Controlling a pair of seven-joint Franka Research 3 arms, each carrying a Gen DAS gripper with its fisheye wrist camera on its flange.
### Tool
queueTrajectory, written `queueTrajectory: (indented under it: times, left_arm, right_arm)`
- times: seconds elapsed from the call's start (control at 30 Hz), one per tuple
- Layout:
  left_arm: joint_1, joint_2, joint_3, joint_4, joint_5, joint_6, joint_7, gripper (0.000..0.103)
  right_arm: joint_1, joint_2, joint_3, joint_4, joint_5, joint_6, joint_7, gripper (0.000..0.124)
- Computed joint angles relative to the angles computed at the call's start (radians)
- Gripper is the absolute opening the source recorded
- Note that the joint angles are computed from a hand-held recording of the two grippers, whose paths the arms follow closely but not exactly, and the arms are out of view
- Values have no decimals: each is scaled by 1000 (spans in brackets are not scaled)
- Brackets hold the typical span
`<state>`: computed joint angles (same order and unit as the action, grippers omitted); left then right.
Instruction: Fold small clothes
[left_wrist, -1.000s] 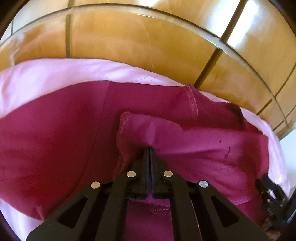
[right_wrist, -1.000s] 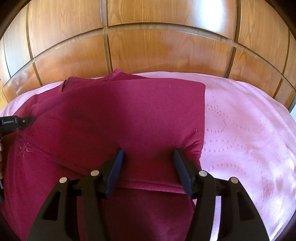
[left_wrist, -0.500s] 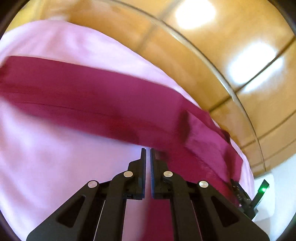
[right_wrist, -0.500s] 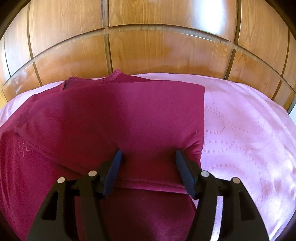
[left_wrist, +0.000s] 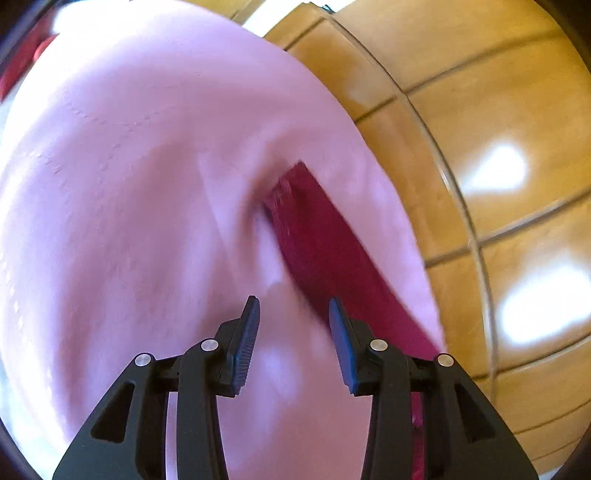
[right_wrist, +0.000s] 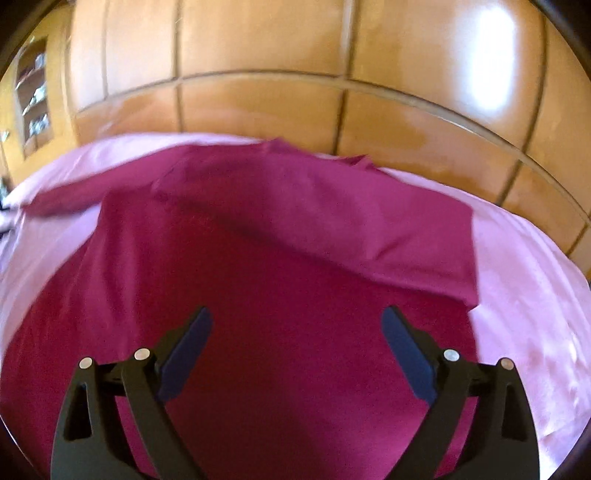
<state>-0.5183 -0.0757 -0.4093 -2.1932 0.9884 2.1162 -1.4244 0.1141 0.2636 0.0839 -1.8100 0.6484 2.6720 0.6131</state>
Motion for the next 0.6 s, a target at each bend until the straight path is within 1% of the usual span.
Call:
queueTrajectory:
  times: [0.03,0.1,0.2,0.3,0.33,0.37,0.4,0.43,0.5,0.53,0.6]
  left_arm:
    - [4,-7,4,-11,9,2,-19,38]
    - [15,-12,12,-15,13,6,-14,38]
    - [27,-20,18,-14,-13,0,19,38]
    - [52,-5,41,-5,-74,1,122,38]
    - [59,-12,47,-20,-83,21,137,30]
    - [65,-4,52,-11,-112,19,184,15]
    - [71,11,55,9,-138,5,225,10]
    - [73,19,55,22,-139,1,238,7]
    - [68,19,45,45,-113,-26,247,6]
    - [62,37,36,89,-68,-56,278,6]
    - [49,61,31,143,3,-71,325,6]
  right_arm:
    - [7,1,-4,-8,-17,-7,15,93]
    - [21,10,-14,-16,-55,2,54,94]
    - [10,28,-15,9,-62,-34,87,98]
    - [-2,35,-9,22,-48,-63,93,99]
    - [-2,37,-9,23,-51,-64,95,99]
    - [0,36,-9,19,-54,-59,97,99]
    - [2,33,-8,12,-55,-53,98,99]
    - [2,31,-8,10,-56,-51,99,99]
    - [1,35,-6,14,-53,-54,99,100]
    - [0,41,-5,21,-52,-59,100,100]
    - [-4,34,-3,12,-45,-60,96,100]
